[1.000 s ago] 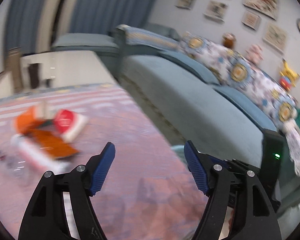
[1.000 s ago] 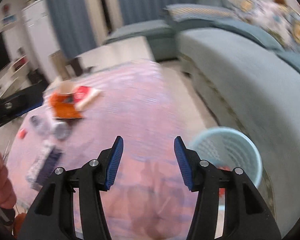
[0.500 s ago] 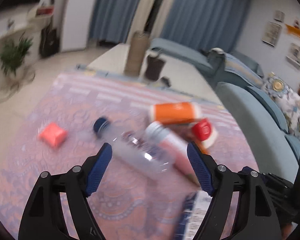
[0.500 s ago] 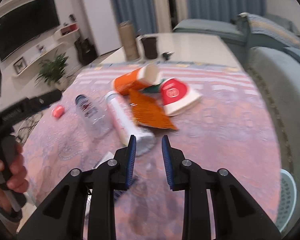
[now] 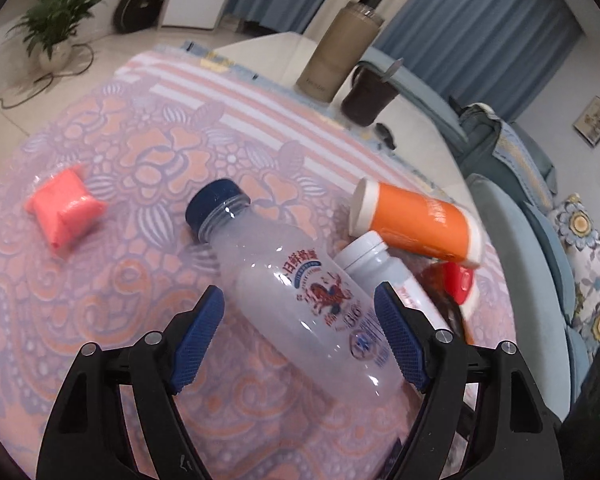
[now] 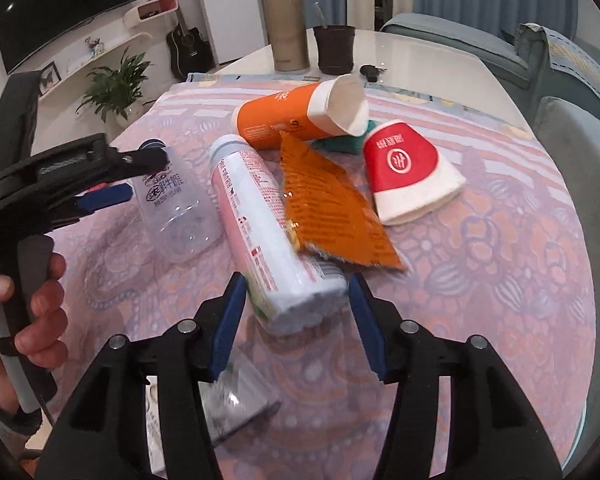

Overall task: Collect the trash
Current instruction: 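Grasp the white bottle with the right gripper while the left grasps the clear plastic bottle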

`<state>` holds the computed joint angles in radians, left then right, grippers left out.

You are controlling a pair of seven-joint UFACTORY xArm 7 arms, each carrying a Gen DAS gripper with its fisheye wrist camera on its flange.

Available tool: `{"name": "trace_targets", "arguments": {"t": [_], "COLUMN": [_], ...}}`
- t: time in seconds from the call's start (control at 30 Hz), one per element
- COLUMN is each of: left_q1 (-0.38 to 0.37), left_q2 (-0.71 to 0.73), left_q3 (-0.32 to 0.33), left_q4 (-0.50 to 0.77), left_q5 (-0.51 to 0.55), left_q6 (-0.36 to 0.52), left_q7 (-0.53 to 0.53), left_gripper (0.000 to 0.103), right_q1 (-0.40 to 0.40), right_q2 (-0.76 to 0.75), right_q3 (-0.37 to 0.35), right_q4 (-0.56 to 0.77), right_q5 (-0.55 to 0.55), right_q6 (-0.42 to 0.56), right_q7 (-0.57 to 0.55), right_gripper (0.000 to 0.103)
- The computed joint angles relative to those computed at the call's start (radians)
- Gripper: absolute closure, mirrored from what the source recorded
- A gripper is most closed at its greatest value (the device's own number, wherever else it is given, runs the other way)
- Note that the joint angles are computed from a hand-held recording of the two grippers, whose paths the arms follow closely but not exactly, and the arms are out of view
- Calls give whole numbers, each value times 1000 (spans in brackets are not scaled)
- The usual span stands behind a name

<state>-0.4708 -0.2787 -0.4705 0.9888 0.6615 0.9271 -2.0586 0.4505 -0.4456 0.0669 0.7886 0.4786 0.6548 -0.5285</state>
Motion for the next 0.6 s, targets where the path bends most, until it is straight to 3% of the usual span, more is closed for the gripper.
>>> {"name": "trace_targets", "arguments": {"t": [0.2, 0.37, 0.47, 0.6], "left_q1": [10, -11, -37, -68], "left_q2": [26, 87, 111, 100], "left_q3": [14, 24, 44, 55], "left_q4": [-15, 53, 78, 78], "left_q5": [12, -1, 3, -10], "left_q6": [-68, 10, 24, -1], "left_q7": [-52, 12, 63, 147], "left_gripper": [21, 20, 23, 36], "right_q1": [5, -6, -9, -26], "right_q2": [86, 110, 74, -19], "right_q3": [20, 41, 45, 24], "right_q4": [65, 84, 55, 13], "right_q5": [-7, -23, -26, -47], "right_q6": [4, 26, 17, 44], "right_q7": [5, 30, 43, 74], "right_gripper": [44, 47, 49, 50]}}
